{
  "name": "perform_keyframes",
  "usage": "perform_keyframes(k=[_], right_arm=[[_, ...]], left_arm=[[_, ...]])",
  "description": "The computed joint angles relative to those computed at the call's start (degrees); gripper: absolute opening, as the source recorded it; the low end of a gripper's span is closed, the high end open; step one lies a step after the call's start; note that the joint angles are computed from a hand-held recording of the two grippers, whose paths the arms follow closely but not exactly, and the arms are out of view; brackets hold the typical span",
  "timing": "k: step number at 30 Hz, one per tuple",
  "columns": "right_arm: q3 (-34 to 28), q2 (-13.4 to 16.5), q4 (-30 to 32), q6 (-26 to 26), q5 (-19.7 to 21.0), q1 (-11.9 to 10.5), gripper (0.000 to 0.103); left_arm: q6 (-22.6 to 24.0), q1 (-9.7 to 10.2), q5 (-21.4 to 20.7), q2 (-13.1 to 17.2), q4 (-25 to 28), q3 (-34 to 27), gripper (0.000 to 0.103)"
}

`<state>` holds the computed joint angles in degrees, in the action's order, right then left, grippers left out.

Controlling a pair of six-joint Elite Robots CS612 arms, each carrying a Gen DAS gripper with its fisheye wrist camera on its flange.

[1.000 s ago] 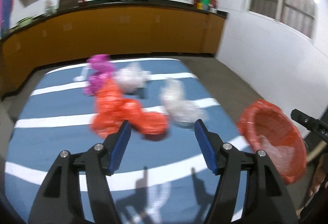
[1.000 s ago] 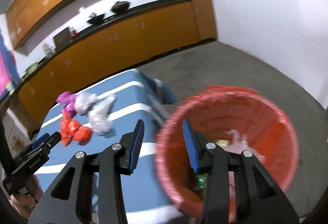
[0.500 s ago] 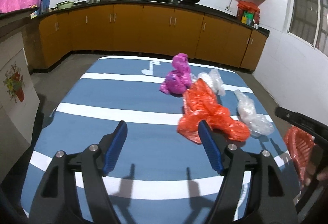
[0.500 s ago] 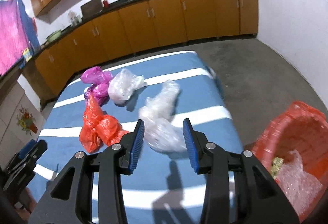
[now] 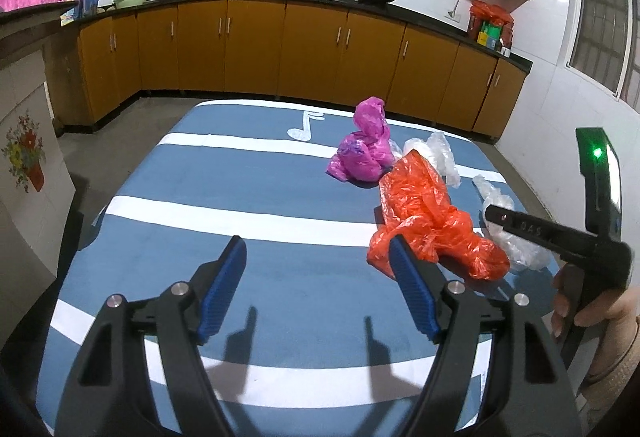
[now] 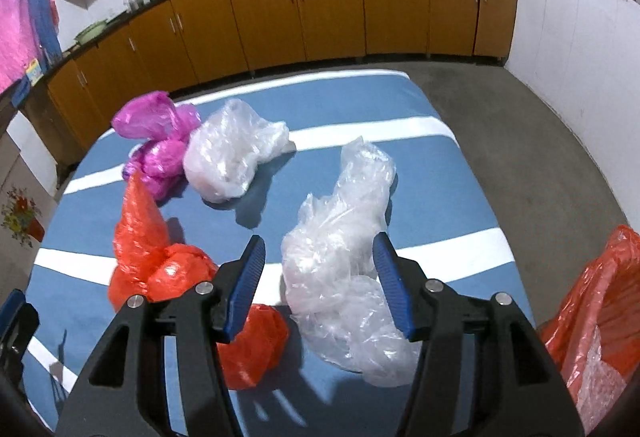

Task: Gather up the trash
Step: 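Grasp a clear bag with the right tool while the left tool grasps a red bag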

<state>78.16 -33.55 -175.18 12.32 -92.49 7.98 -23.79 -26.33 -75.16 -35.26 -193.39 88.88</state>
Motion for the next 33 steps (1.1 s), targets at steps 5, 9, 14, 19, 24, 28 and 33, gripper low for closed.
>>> perform_keyframes(k=[5,9,14,19,24,28,33], right_arm=[[1.17,-0.48,0.09,-0.85,0.31,-0.25,0.041],[3.94,-1.81,-1.66,-1.93,0.47,-0.53,0.037],[9.26,-3.97,-5.31,0.75,1.71,-1.63,0.036],[12.87,-5.55,-7.8,3.09,3.05,-2.48,0.036],[14.12,-6.12,-8.82,3.85,4.07,-2.78,0.036],[14.54,-6.27,-9.35,3.88,4.68,-2.85,0.036],[14.69,-6.37,-9.83,4.15,5.3,-2.85,0.036]], left_arm=[[0.31,-0.1,-1.47,0.49,0.76,-1.22,0.073],[0.81,-0.53,-3.35,1.06,1.65,-2.77,0.077],[3.05,-1.51,-4.96,2.39,3.72,-6.21,0.078],[3.84,-2.4,-5.09,4.54,8.94,-11.45,0.078],[4.38,-3.06,-2.27,6.47,16.77,-16.39,0.077],[5.49,-3.43,-0.79,7.18,21.42,-17.93,0.071],[4.07,-2.94,-3.57,7.02,20.98,-17.11,0.053]])
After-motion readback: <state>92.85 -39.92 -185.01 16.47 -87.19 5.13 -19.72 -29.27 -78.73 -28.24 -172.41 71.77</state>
